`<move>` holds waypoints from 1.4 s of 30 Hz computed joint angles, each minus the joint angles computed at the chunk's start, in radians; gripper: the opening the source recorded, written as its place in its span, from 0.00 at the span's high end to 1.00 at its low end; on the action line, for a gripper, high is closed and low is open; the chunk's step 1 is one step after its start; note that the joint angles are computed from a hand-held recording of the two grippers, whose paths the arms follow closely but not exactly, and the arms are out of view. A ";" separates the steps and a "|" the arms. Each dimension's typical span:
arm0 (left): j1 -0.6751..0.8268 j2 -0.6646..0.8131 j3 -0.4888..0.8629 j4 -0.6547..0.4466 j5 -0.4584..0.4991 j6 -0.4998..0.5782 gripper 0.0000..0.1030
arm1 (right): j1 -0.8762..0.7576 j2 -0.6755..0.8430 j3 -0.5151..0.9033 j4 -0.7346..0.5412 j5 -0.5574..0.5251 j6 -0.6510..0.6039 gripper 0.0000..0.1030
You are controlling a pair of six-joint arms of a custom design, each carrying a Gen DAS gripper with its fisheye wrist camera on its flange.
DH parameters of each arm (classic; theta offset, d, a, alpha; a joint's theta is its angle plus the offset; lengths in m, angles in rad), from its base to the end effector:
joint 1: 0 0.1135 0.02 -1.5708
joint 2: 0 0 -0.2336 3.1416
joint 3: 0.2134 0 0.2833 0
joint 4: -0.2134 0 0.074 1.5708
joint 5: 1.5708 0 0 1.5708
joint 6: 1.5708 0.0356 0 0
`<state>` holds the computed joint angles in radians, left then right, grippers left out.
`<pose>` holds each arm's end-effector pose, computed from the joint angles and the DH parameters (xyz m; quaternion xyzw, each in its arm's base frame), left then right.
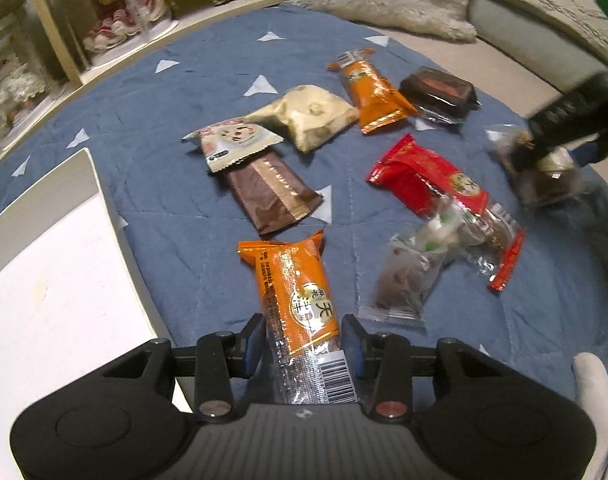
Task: Organize snacks
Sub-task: 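Carry the orange bar with the left tool while the right tool carries the square cake to the white box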
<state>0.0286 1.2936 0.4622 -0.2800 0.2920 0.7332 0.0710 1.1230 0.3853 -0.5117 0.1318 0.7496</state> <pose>0.2351 -0.0035 0.0772 0.3635 0.8928 -0.0478 0.2618 0.1985 0.0094 0.0786 0.3378 0.9253 0.0041 0.1723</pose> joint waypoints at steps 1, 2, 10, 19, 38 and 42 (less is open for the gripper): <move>0.000 0.008 0.002 0.007 -0.001 -0.005 0.57 | 0.004 -0.020 -0.007 -0.014 0.018 -0.035 0.33; 0.003 0.016 0.005 0.009 0.001 -0.009 0.57 | 0.013 -0.057 -0.018 -0.043 0.034 -0.053 0.32; 0.026 0.073 0.036 0.013 0.037 -0.085 0.59 | -0.004 -0.150 -0.064 -0.078 0.026 0.058 0.26; 0.060 0.079 0.055 -0.014 0.090 -0.145 0.63 | 0.047 0.039 -0.006 -0.043 0.104 0.160 0.32; 0.284 -0.267 0.038 -0.244 0.299 -0.109 0.63 | 0.297 -0.709 -0.144 -0.370 0.147 0.270 0.41; 0.374 -0.282 0.087 -0.311 0.336 -0.058 0.63 | 0.467 -0.669 -0.092 -0.369 0.231 0.336 0.41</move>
